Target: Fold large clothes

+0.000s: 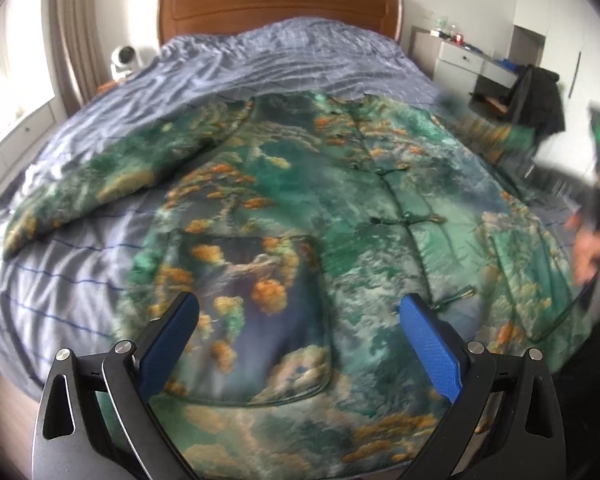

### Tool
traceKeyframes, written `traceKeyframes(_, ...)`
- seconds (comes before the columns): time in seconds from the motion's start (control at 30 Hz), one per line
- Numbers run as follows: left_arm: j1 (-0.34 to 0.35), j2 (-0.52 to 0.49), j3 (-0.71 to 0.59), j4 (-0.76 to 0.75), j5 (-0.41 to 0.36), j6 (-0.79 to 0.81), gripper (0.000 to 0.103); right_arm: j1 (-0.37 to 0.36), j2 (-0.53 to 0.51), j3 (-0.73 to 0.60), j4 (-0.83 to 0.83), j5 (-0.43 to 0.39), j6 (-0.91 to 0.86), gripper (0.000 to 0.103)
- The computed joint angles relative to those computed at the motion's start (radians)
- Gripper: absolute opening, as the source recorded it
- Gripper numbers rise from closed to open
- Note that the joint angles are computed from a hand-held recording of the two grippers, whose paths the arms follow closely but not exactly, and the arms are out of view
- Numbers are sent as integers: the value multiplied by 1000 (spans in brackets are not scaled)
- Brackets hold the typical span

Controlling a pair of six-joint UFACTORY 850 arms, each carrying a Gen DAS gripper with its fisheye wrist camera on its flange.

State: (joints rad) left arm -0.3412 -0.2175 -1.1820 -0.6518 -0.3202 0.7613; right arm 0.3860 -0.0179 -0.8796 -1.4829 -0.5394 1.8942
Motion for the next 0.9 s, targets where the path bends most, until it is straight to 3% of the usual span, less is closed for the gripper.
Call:
traceKeyframes(0.1,-10,-40,-48,-30,-63,21,100,19,-61,-10,122,47,-82,27)
traceKeyframes(0.17,-13,-80,-101,-100,-146,71,100,28,-49,20,182,104,-101,59)
traceKeyframes(0.27,-16,-152,-199,-202,-302,112,100,69,6,79,120,105,-24,61)
traceKeyframes(0.43,-55,-329,-428,-289,-585,63,100,178,147,176,125,-17,15,64)
traceKeyframes(0.6,-146,-496,-639,-161,-626,-117,94,273,271,249,158,-136,57,65)
traceKeyframes(0.73,-186,-578,-740,-55,-630,-274,67,311,333,274,155,-180,104,65)
traceKeyframes(0.83,-209,-594,-768,11,-606,-349,14,328,364,295,151,-213,136,65)
traceKeyframes(0.9,-206,-606,-798,-9,-627,-361,8,333,380,305,158,-239,139,65)
